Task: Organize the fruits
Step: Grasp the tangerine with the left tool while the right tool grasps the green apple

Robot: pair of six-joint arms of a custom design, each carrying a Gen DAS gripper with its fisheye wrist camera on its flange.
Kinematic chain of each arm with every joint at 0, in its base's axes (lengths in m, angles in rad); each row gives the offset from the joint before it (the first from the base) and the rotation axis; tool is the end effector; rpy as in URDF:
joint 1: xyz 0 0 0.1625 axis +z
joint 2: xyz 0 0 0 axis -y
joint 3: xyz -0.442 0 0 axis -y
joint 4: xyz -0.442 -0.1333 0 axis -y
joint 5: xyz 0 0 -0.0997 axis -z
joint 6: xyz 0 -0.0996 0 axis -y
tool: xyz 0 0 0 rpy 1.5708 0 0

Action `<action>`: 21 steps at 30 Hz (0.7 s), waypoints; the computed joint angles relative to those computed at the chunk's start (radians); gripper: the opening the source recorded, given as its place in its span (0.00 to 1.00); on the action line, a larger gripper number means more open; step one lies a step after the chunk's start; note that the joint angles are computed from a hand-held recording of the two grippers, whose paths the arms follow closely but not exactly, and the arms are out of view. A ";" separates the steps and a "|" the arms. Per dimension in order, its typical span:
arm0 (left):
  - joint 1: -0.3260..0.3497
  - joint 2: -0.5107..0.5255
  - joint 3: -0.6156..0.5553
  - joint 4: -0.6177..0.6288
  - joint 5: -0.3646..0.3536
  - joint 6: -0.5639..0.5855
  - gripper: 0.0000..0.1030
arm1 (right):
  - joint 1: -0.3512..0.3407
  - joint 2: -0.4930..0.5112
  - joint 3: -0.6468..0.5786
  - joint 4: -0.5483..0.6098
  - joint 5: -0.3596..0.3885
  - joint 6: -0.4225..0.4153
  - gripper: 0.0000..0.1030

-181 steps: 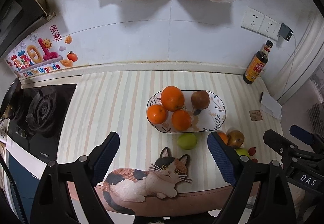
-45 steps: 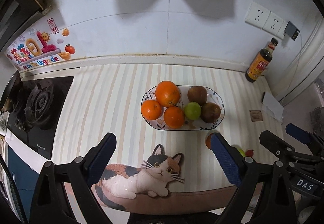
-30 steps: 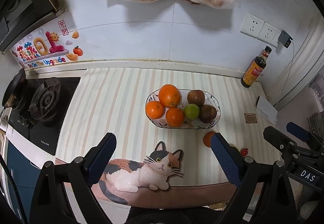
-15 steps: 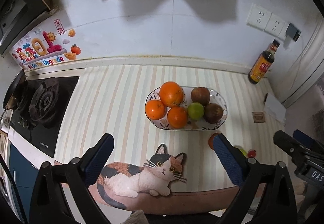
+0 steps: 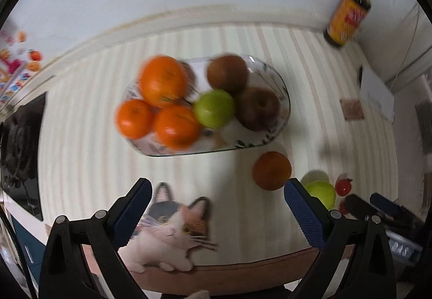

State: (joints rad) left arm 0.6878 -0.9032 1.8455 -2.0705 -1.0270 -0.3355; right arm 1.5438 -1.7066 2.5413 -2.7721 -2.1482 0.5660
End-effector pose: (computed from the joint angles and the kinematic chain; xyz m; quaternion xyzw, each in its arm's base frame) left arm -0.3363 -0.5155 0.0323 0.3108 0.8888 0.0235 0.3359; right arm 0.0692 -0.3619 0.2307 -0.3250 -0.8863 0.2430 0.2233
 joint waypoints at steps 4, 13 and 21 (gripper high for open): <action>0.018 0.100 -0.061 0.045 -0.051 0.017 0.97 | -0.064 -0.023 0.058 -0.090 0.058 -0.021 0.97; 0.045 0.230 -0.131 0.085 -0.120 0.058 0.97 | -0.134 0.015 0.086 -0.191 0.138 -0.076 0.92; 0.045 0.233 -0.116 0.063 -0.134 0.083 0.52 | -0.168 0.049 0.086 -0.227 0.173 -0.105 0.92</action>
